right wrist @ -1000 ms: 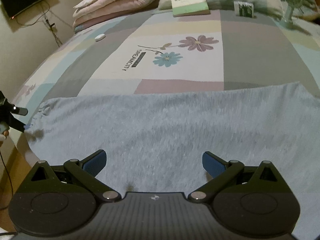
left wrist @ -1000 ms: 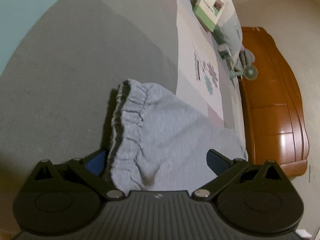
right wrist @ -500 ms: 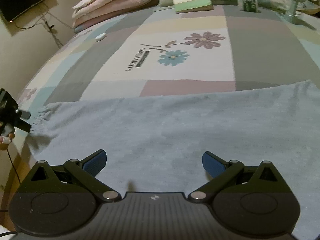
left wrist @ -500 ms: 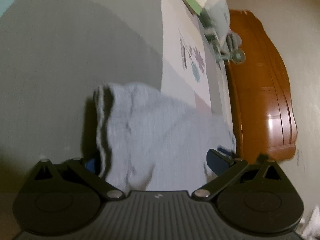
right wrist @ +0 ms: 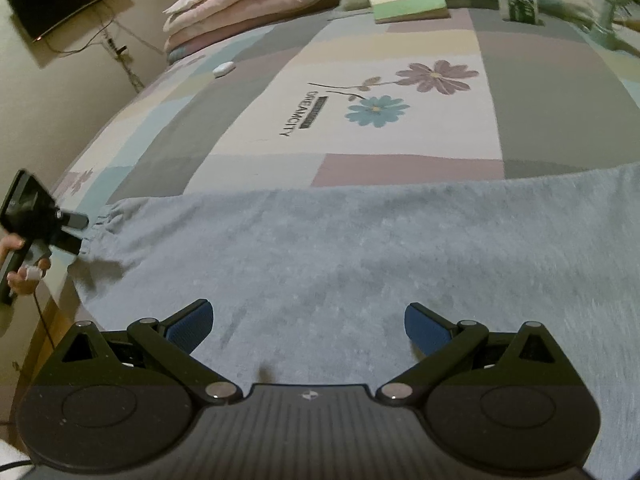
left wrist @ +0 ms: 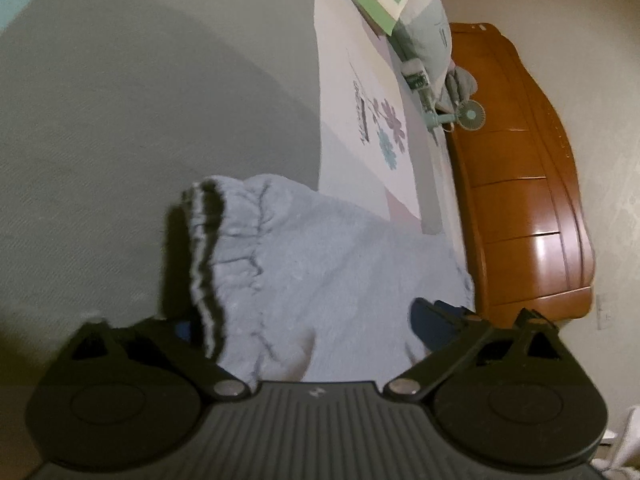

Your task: Fold clothes

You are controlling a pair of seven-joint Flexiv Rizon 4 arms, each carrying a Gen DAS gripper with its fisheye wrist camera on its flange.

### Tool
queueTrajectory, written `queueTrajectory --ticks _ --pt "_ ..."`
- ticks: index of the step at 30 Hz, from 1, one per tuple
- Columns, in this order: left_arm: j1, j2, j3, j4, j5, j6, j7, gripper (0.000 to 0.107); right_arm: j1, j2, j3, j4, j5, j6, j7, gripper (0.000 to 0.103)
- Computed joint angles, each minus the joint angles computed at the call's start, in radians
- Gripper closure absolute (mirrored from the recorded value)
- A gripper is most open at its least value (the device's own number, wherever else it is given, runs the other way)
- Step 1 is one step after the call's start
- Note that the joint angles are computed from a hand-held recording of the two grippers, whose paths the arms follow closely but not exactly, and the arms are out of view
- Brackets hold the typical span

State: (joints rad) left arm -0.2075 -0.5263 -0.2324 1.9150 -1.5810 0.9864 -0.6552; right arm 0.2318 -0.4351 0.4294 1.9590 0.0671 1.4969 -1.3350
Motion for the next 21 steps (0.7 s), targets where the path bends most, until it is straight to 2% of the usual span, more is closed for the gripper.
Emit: queueTrajectory --ticks 1,5,6,8,11,12,14,15,16,19,21 --pt "-0.003 0.002 0.000 0.003 -0.011 0.009 0.006 0.023 0.000 0.001 0.000 0.003 0.003 0.005 0.000 0.000" --pt "-0.017 0.000 0.002 -0.001 -0.030 0.033 -0.002 0.024 -0.031 0.001 0.034 0.013 0.019 0.037 -0.020 0.000" --pt "-0.022 -0.003 0.002 -0.007 -0.024 0.040 -0.013 0.023 -0.047 -0.001 0.052 0.013 0.026 0.043 -0.030 0.000" --pt "-0.028 -0.012 -0.001 -0.023 0.010 0.048 -0.023 0.011 -0.069 -0.008 0.075 0.015 0.036 0.049 -0.041 0.000" --pt "-0.031 -0.020 -0.005 -0.038 0.069 0.067 -0.045 0.009 -0.089 -0.012 0.095 0.018 0.046 0.046 -0.045 0.000" --pt "-0.032 -0.016 -0.004 -0.034 0.087 0.079 -0.058 0.015 -0.091 -0.009 0.095 0.022 0.047 0.048 -0.048 0.000" --pt "-0.031 -0.009 -0.002 -0.025 0.128 0.103 -0.087 0.035 -0.091 -0.003 0.091 0.031 0.043 0.060 -0.053 0.000" --pt "-0.030 -0.006 -0.003 -0.018 0.132 0.118 -0.105 0.041 -0.092 -0.005 0.089 0.031 0.045 0.062 -0.048 0.000" --pt "-0.030 -0.003 -0.004 -0.012 0.140 0.135 -0.126 0.053 -0.093 -0.006 0.087 0.031 0.046 0.064 -0.042 0.000" --pt "-0.037 0.001 0.000 0.000 0.204 0.190 -0.180 0.072 -0.094 -0.011 0.084 0.028 0.047 0.063 -0.022 0.000" --pt "-0.043 0.000 0.009 0.002 0.294 0.222 -0.254 0.081 -0.099 -0.014 0.092 0.024 0.041 0.058 -0.026 0.000"
